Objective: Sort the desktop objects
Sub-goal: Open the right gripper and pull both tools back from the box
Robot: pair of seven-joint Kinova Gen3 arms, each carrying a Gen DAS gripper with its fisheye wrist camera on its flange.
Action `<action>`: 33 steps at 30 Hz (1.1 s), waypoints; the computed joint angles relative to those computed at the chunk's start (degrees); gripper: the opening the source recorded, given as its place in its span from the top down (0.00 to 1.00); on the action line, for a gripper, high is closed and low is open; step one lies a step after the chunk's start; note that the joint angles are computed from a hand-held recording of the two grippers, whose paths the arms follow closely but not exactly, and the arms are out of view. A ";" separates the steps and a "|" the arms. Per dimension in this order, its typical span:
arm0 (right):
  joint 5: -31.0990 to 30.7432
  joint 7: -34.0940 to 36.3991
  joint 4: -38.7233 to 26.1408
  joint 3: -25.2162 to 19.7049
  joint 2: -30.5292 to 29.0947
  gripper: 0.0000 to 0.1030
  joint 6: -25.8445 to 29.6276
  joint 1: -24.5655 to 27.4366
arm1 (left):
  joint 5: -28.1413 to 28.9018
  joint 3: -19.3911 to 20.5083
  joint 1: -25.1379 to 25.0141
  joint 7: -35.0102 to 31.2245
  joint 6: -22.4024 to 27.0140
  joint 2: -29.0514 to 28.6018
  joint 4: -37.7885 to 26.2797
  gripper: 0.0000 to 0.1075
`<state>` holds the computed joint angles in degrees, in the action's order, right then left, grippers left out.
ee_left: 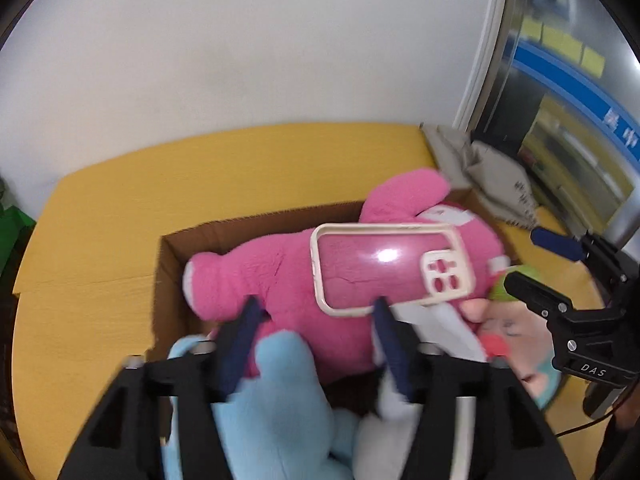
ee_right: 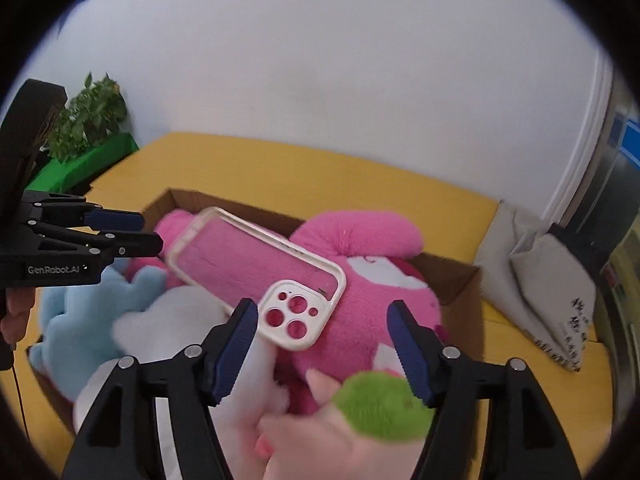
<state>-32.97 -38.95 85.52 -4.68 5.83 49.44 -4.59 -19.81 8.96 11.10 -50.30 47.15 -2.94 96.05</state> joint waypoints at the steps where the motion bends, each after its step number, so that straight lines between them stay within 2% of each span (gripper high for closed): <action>1: -2.33 1.40 0.66 0.59 -1.55 0.26 0.80 0.61 | -1.71 2.08 -0.29 2.33 0.50 -2.65 1.45 0.13; 2: -4.66 2.87 1.66 2.24 -3.69 0.23 2.53 0.64 | -3.30 4.73 -1.16 4.66 1.16 -5.31 2.74 0.09; 4: -9.32 6.54 4.44 7.55 -8.81 0.23 6.50 -0.57 | -6.07 10.04 -2.82 9.32 3.02 -10.50 4.69 0.04; 5: -11.65 8.87 6.16 9.71 -11.47 0.23 8.66 -0.46 | -7.12 12.70 -3.25 11.65 5.06 -12.62 5.26 0.05; 7: -15.37 12.85 10.30 11.02 -16.03 0.23 10.80 2.23 | -8.68 18.01 -4.08 16.31 9.41 -15.85 6.02 0.05; 9: -16.12 13.65 13.60 12.27 -19.80 0.23 12.52 4.09 | -10.25 23.32 -5.11 20.97 13.00 -17.23 6.57 0.05; 13: -13.01 12.79 17.66 16.35 -23.89 0.23 15.31 3.11 | -12.31 33.22 -6.67 30.29 19.29 -19.34 8.62 0.04; 15: -11.26 13.09 19.36 18.46 -25.26 0.23 16.28 2.44 | -12.50 35.48 -5.65 33.86 21.68 -19.49 9.56 0.04; 19: -9.04 13.28 22.99 20.80 -26.97 0.23 16.01 1.16 | -8.71 39.75 -8.45 36.92 21.84 -22.31 11.49 0.05; 26: -6.53 11.63 29.63 25.13 -31.96 0.23 19.04 0.09 | -0.75 50.27 -15.01 37.30 24.15 -27.90 11.65 0.04; 29: -4.60 11.73 32.67 25.40 -34.87 0.23 18.51 0.03 | 3.07 54.69 -18.53 37.42 25.32 -30.64 10.71 0.05; 33: -2.76 9.96 35.00 26.17 -38.57 0.23 17.39 -0.44 | 7.66 56.71 -21.55 37.51 25.25 -34.64 9.78 0.05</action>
<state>-35.73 -28.99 120.52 21.48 -32.74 66.83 -5.03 -12.16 65.67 -10.45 -12.79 72.40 -37.58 105.84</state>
